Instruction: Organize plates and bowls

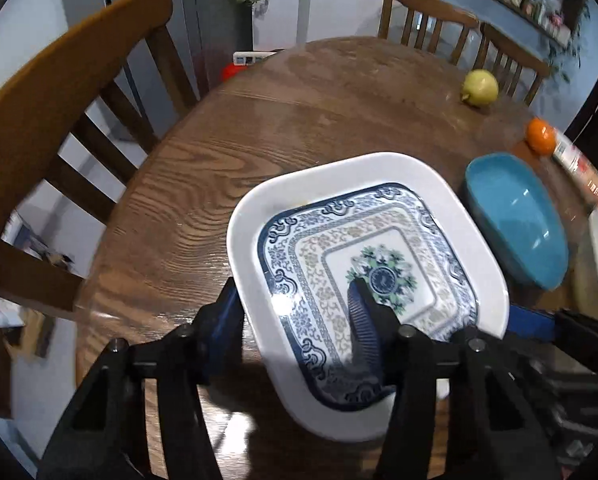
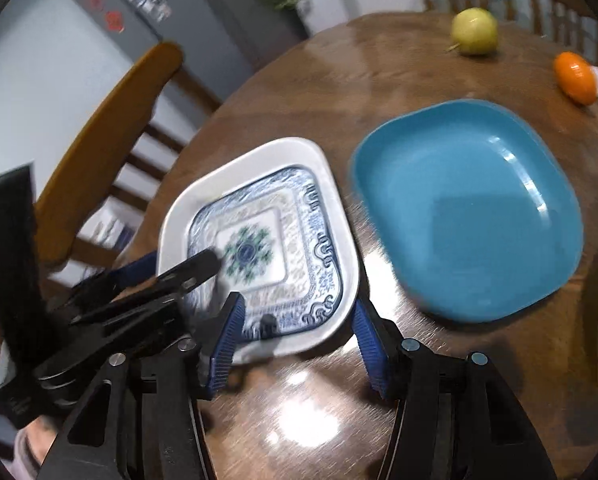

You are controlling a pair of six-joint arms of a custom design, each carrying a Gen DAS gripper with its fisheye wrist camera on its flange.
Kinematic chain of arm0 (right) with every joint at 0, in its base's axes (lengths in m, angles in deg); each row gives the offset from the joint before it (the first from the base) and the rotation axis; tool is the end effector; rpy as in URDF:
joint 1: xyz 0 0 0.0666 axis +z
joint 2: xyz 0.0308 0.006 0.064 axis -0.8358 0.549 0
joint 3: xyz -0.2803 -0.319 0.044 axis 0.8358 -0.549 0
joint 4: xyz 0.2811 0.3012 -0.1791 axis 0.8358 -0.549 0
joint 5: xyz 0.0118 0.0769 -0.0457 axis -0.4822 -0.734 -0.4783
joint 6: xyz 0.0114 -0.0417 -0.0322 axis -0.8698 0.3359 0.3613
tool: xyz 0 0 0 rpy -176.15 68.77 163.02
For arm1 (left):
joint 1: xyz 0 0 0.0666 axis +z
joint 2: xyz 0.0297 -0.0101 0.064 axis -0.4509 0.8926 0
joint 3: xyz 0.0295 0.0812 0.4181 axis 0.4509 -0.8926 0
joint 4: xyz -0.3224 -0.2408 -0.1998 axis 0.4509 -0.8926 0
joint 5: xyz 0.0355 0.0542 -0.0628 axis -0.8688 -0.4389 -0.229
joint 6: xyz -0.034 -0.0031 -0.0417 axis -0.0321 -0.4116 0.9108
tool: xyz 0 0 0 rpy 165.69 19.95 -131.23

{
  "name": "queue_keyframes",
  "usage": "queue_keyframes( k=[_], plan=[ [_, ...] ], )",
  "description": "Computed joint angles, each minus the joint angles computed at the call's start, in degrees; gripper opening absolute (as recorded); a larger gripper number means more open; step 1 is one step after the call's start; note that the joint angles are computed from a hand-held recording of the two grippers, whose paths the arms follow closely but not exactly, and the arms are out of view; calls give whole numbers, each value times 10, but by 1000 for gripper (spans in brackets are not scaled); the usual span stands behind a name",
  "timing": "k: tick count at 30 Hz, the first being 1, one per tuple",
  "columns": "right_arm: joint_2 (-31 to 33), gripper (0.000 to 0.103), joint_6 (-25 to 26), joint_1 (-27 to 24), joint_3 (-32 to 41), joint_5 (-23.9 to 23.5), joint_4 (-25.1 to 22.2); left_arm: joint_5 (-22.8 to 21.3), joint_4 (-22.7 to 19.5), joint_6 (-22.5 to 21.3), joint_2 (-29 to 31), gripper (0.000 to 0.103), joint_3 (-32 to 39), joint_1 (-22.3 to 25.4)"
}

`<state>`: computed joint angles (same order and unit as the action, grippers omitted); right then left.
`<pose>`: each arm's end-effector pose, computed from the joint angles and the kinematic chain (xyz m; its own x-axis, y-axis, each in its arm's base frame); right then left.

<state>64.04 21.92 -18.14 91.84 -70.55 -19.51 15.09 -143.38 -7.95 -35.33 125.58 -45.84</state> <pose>0.3000 0.2423 0.4712 -0.8937 0.0317 -0.4476 -0.1712 0.8980 0.4053 0.3103 -0.1039 0.4732 -0.8555 0.0383 -0.5164 0.0711 0.9965 -0.0438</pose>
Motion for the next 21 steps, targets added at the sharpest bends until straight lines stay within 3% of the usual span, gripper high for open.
queue_keyframes(
  k=[4, 5, 8, 12, 15, 19, 21],
  plan=[
    [-11, 57, 14, 1, -6, -75, -10, 33, -10, -35, -7, 51, -1, 30],
    [-14, 57, 16, 3, -6, -71, -14, 39, -12, -43, -8, 52, -1, 35],
    [-6, 57, 23, 15, 12, 32, -41, 24, -13, -58, -7, 53, -3, 38],
    [24, 56, 44, 13, 30, 65, -38, 25, -7, -43, 2, 51, -1, 32],
    [43, 27, 64, 23, 37, 87, -33, 18, -2, -32, 1, 47, -2, 24],
    [49, 9, 60, 28, 42, 118, -42, 7, 0, -22, 1, 42, -2, 21],
    [47, 9, 55, 23, 39, 110, -41, 2, -1, -15, -2, 35, -3, 17]
  ],
)
